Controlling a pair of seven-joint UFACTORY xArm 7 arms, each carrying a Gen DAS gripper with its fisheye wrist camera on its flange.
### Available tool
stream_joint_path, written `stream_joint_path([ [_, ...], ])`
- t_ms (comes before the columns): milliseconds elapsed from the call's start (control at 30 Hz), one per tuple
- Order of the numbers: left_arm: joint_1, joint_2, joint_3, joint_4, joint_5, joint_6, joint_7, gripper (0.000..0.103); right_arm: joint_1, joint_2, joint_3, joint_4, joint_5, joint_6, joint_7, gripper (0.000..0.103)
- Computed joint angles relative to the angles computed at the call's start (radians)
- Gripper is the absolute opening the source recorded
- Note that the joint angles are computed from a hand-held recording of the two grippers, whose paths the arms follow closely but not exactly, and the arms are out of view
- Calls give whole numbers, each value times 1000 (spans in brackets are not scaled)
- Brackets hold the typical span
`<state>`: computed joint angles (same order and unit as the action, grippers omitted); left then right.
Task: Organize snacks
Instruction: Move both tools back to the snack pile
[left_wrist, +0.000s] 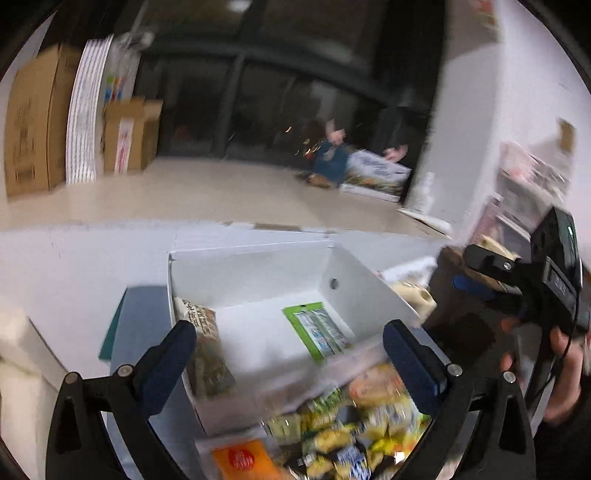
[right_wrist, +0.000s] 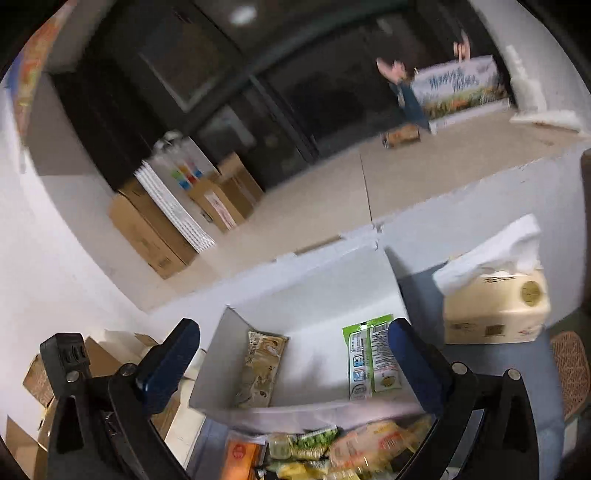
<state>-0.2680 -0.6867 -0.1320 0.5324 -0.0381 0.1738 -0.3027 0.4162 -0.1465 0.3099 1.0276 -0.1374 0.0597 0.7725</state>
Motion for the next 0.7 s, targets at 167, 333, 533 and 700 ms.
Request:
stream_joint_path([
  [167, -50, -219, -71, -99, 0, 168, -53, 103, 155, -212, -71, -193, 115, 82, -183, 103],
  [333, -102, -441, -146, -197, -21, 298, -186, 103, -49, -471, 171, -350, -29, 204, 29, 103],
  [533, -178, -590, -189, -264, -32, 365, -317, 103, 27, -667, 164, -517, 23, 283, 123, 103],
  [700, -195, -592, -206, -254, 1, 409, -346, 103, 39, -712, 133, -577, 23, 306, 122, 103],
])
